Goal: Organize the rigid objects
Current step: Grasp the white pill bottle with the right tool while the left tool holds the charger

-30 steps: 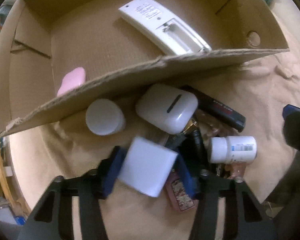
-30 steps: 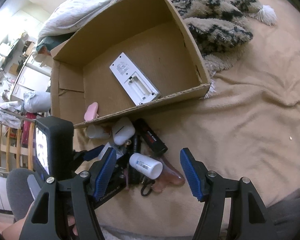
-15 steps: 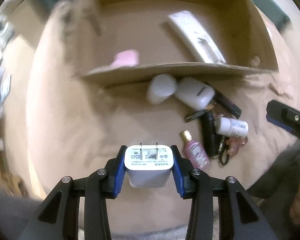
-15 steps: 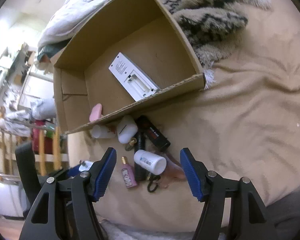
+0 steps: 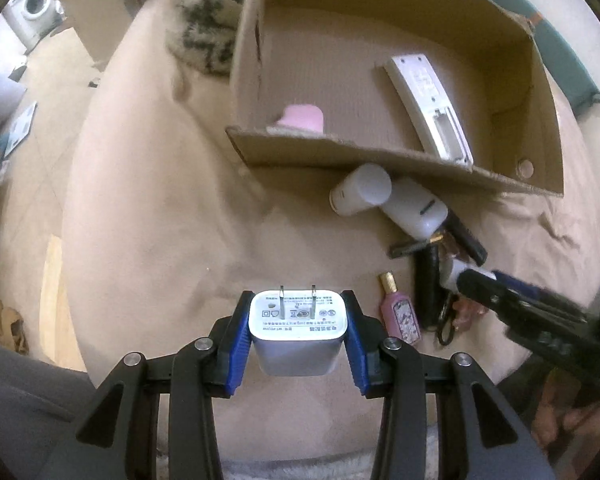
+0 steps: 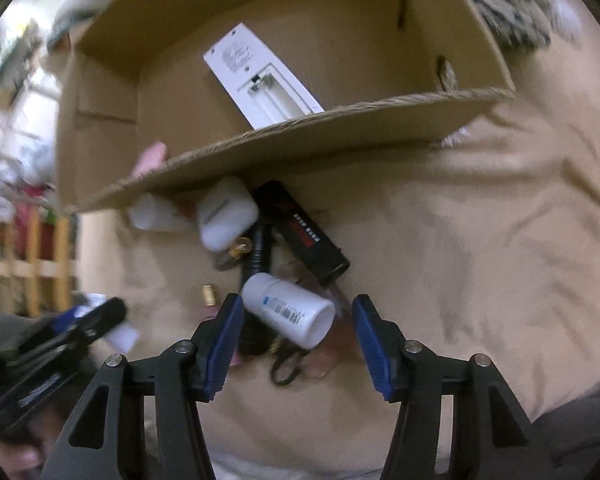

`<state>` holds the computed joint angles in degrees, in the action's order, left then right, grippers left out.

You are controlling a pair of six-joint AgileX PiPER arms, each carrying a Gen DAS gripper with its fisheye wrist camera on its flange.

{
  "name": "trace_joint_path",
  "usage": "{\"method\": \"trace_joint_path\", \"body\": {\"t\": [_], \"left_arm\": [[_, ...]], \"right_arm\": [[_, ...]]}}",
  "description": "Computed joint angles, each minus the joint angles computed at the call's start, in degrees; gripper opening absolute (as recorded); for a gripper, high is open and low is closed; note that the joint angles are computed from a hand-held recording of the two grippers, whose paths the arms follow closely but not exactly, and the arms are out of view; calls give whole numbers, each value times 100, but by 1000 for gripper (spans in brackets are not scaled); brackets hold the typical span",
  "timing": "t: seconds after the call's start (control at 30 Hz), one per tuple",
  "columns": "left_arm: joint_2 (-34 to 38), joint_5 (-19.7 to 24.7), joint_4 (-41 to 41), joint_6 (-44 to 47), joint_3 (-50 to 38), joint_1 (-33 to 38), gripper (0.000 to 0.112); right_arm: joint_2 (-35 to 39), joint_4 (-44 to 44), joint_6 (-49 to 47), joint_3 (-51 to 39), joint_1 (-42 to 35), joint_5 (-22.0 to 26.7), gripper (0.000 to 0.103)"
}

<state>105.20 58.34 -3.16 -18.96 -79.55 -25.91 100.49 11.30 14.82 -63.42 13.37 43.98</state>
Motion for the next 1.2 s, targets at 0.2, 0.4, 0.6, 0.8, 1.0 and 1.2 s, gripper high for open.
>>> {"method": "trace_joint_path", "body": {"t": [0.2, 0.4, 0.6, 0.8, 1.0, 1.2], "left_arm": [[250, -61, 22, -170, -134, -174, 38], [301, -73, 75, -265, -160, -219, 38], [303, -24, 13, -170, -166, -171, 38], [428, -57, 47, -241, -250, -245, 38], [463, -120, 141, -371, -245, -273, 38], [326, -204, 298, -515, -79, -240, 38]], "right_arm": [[164, -176, 109, -170, 211, -30, 61], [390, -658, 448, -497, 482, 93, 56], [451, -857, 667, -585, 767, 29, 55], [316, -811, 544, -462, 752, -16, 55], [5, -806, 358, -206, 626, -51, 55], [-370, -1142, 636, -22, 757, -112, 55]]}}
